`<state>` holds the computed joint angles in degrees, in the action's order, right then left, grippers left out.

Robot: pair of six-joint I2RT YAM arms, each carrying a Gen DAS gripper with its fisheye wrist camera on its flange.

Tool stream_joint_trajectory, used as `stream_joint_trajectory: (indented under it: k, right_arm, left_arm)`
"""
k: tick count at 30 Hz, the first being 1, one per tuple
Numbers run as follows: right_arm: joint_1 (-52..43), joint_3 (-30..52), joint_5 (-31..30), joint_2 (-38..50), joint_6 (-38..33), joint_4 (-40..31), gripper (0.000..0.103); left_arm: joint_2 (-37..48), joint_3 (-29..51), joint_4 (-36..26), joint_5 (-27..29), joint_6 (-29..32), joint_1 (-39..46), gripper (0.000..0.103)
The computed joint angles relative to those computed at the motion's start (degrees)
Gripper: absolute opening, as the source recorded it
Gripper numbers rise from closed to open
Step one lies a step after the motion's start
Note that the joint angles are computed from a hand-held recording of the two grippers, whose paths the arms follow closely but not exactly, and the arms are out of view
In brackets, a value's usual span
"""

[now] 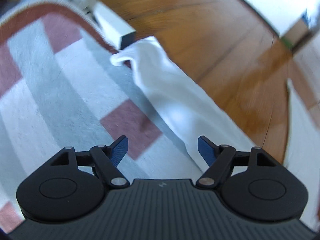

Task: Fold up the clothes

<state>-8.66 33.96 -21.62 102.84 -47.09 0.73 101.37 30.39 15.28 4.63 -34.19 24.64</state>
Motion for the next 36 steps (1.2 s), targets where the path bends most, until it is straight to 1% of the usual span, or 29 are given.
stream_joint_trajectory:
  k: [2,4,5,7,9,10,11,12,13,14,15,16,17,18,19,22,27,29,32,34,35,36]
  right_arm:
    - [0.7,-0.58,0.25,0.43,-0.44,1.44,0.003]
    - [0.38,-1.27,-0.18,-0.23,-2.48,1.94,0.003]
    - [0.15,-1.54,-0.43,-0.56,-3.52,2.07,0.003]
    - [-0.37,-1.27,-0.92,-0.79,-4.96,1.48,0.003]
    - [-0.89,-0.99,-1.42,-1.01,-6.4,0.87,0.003]
    - [-1.17,-0.73,-1.76,-1.07,-7.05,0.41,0.003]
    - [-1.52,-0.05,-2.47,-0.98,-7.43,-0.59,0.003]
    - [-1.87,0.64,-3.18,-0.88,-7.82,-1.61,0.003]
    - [-2.24,1.35,-3.88,-0.75,-8.19,-2.68,0.003]
    - [-2.66,2.12,-4.56,-0.52,-8.45,-3.85,0.003]
    - [-2.88,2.91,-5.22,-0.1,-8.49,-4.81,0.003]
    - [-3.37,4.17,-6.14,0.37,-8.75,-6.86,0.003]
    - [-3.86,5.44,-7.03,0.86,-9.08,-8.98,0.003]
    - [-4.39,6.56,-7.77,1.28,-9.69,-11.12,0.002]
    - [-4.7,6.98,-7.9,1.45,-10.68,-12.03,0.002]
    - [-4.54,6.14,-6.27,1.96,-14.01,-10.82,0.002]
    - [-4.18,5.92,-5.48,3.9,-14.81,-10.25,0.002]
    - [-4.0,5.35,-5.29,3.75,-15.41,-9.51,0.002]
    - [-4.5,7.1,-5.89,4.59,-15.16,-11.66,0.002]
    - [-4.91,7.36,-6.16,4.45,-14.94,-12.74,0.003]
    - [-4.93,8.49,-5.9,4.47,-14.59,-15.7,0.003]
    - [-4.9,11.08,-5.52,5.03,-14.18,-21.58,0.008]
  left_arm:
    - [2.54,-2.67,9.09,2.03,-0.28,2.01,0.077]
    - [6.16,-3.87,17.16,3.65,-0.49,3.15,0.077]
    - [8.22,-3.12,19.1,4.29,-0.5,3.32,0.077]
    - [12.04,-0.76,21.02,4.57,-0.53,3.11,0.077]
    - [15.41,0.82,24.63,3.13,-1.26,2.48,0.077]
    - [16.74,2.01,25.2,2.59,-1.22,2.26,0.075]
    - [17.3,4.04,23.04,2.49,-0.27,2.26,0.065]
    - [17.88,6.11,20.88,2.38,0.69,2.25,0.046]
    - [18.52,8.19,18.74,2.26,1.63,2.24,0.006]
    - [18.85,10.05,16.78,1.88,2.87,2.07,0.003]
    - [18.23,10.85,16.19,1.07,5.05,1.57,0.003]
    - [17.14,10.54,17.89,0.29,8.04,1.04,0.003]
    - [15.92,10.61,18.79,-1.92,11.66,0.16,0.003]
    - [15.01,11.74,17.5,-4.18,14.32,-0.51,0.003]
    - [14.78,13.33,15.68,-3.9,15.04,-0.24,0.003]
    - [16.24,17.44,11.76,-2.71,15.29,0.4,0.003]
    - [20.39,19.57,9.84,-9.59,18.33,-2.64,0.003]
    - [20.93,19.66,9.44,-9.41,16.29,-2.2,0.003]
    - [19.55,18.84,8.97,-7.85,13.52,-0.95,0.003]
    - [18.19,19.28,7.11,-8.54,13.11,-1.5,0.003]
    - [16.92,18.68,7.23,-8.97,13.17,-2.14,0.003]
    - [15.49,18.19,7.3,-9.29,13.45,-2.94,0.003]
